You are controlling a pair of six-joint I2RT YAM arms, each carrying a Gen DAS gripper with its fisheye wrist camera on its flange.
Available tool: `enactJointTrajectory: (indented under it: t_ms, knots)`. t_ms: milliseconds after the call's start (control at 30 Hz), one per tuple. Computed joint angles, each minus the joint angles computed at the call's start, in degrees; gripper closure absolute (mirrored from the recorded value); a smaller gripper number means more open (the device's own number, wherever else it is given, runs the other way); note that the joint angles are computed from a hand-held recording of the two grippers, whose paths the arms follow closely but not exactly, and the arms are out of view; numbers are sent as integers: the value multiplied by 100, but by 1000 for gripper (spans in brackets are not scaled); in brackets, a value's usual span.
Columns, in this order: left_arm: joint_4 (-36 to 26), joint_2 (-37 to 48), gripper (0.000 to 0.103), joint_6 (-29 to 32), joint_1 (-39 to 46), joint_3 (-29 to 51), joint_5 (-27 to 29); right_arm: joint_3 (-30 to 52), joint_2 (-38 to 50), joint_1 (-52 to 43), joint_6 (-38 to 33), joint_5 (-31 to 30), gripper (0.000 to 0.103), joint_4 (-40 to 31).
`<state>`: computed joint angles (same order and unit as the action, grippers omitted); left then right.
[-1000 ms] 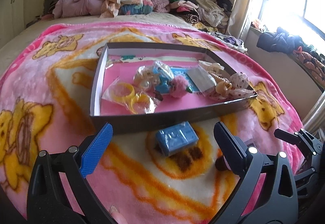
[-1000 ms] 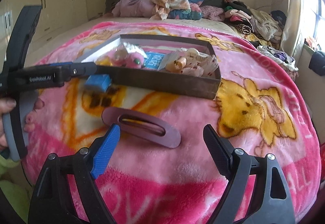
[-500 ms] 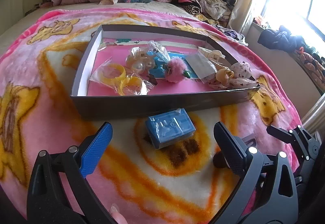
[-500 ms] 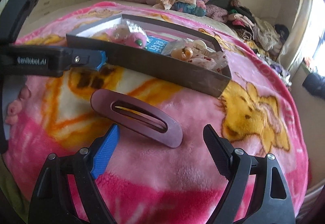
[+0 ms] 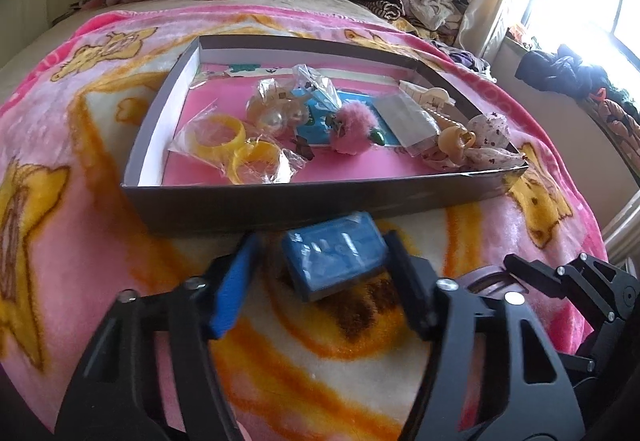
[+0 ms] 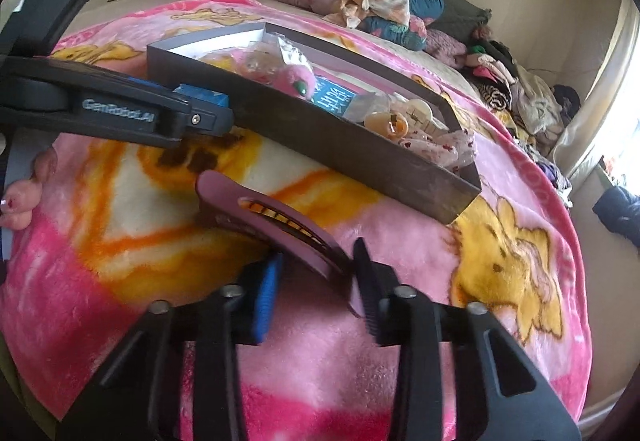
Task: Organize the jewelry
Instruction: 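Grasp the blue box with the left tool while the right tool grasps the maroon hair clip, then carry the blue box and maroon hair clip over the box with both tools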
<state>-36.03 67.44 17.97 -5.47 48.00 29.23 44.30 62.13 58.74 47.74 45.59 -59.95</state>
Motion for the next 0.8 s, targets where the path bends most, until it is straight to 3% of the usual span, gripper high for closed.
enactJointTrajectory:
  t_ms: [33, 233, 533, 800]
  knots:
    - [-18, -3, 60, 25, 2, 7, 12, -11, -49, -15, -3, -25, 82, -21]
    - [-181, -133, 60, 216, 126, 9, 174, -112, -555, -74, 165, -192, 95, -201]
    - [-571, -284, 60, 519, 611, 330, 650, -125, -1358, 51, 526, -336, 96, -201]
    - [-609, -315, 60, 518, 739, 527, 815, 326, -1343, 363, 710, -61, 96, -355]
